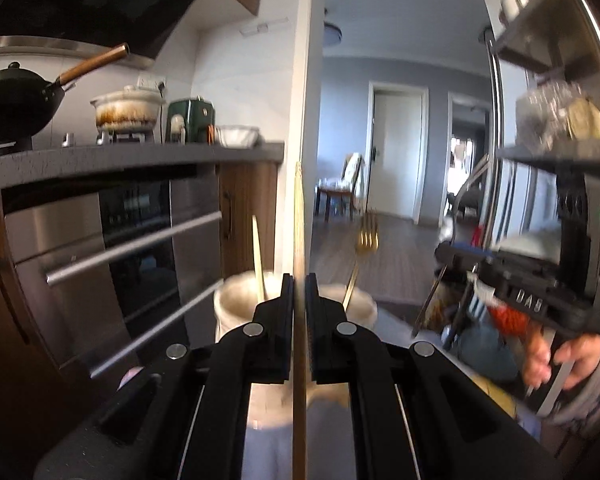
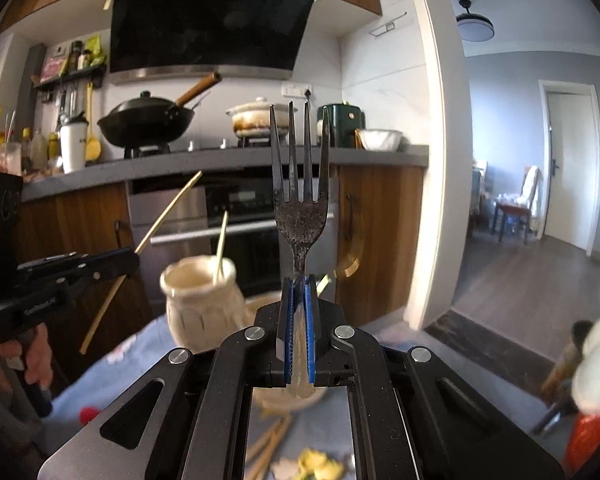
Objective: Organize utensils
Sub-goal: 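Insert the chopstick into the taller cup with the left tool while the right inserts the fork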
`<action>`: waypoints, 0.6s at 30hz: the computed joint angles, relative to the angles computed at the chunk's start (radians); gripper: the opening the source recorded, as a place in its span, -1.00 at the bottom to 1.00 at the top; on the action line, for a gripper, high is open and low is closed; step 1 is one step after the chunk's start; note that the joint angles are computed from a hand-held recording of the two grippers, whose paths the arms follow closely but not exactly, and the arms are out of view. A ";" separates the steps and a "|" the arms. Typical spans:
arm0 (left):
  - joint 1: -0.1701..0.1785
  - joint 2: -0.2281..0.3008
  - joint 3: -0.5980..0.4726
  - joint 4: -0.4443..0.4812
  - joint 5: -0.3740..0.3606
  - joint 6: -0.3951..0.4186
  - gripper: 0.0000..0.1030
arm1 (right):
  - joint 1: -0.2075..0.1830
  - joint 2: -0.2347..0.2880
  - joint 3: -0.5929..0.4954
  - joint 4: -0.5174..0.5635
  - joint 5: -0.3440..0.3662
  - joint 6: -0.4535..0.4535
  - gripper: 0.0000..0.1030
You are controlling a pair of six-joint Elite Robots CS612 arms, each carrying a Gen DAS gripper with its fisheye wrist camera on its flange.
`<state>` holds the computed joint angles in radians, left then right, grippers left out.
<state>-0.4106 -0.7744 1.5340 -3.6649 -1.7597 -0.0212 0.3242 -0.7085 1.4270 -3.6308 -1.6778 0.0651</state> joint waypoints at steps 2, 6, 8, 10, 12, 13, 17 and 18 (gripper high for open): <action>0.006 0.018 -0.044 -0.018 -0.018 -0.032 -0.88 | -0.001 0.013 -0.037 0.006 0.005 0.008 -0.88; 0.013 0.046 -0.117 -0.021 -0.031 -0.064 -0.88 | -0.006 0.040 -0.102 0.008 0.023 0.030 -0.88; 0.010 0.062 -0.150 -0.023 -0.007 -0.066 -0.88 | -0.005 0.055 -0.137 0.026 0.017 0.035 -0.88; 0.010 0.078 -0.180 -0.024 0.001 -0.077 -0.88 | -0.003 0.068 -0.166 0.050 0.012 0.032 -0.88; 0.009 0.097 -0.210 -0.023 0.019 -0.096 -0.88 | -0.005 0.079 -0.183 0.070 0.011 0.041 -0.88; 0.008 0.106 -0.224 -0.021 0.025 -0.105 -0.88 | -0.005 0.084 -0.189 0.076 0.005 0.043 -0.88; 0.000 0.144 -0.275 -0.011 0.085 -0.107 -0.88 | -0.003 0.102 -0.208 0.103 -0.010 0.024 -0.88; -0.002 0.152 -0.283 -0.011 0.095 -0.099 -0.88 | -0.004 0.106 -0.212 0.115 -0.009 0.025 -0.88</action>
<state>-0.4126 -0.6227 1.2505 -3.6762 -1.6645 -0.1205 0.3204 -0.6029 1.2149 -3.5158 -1.6864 0.0896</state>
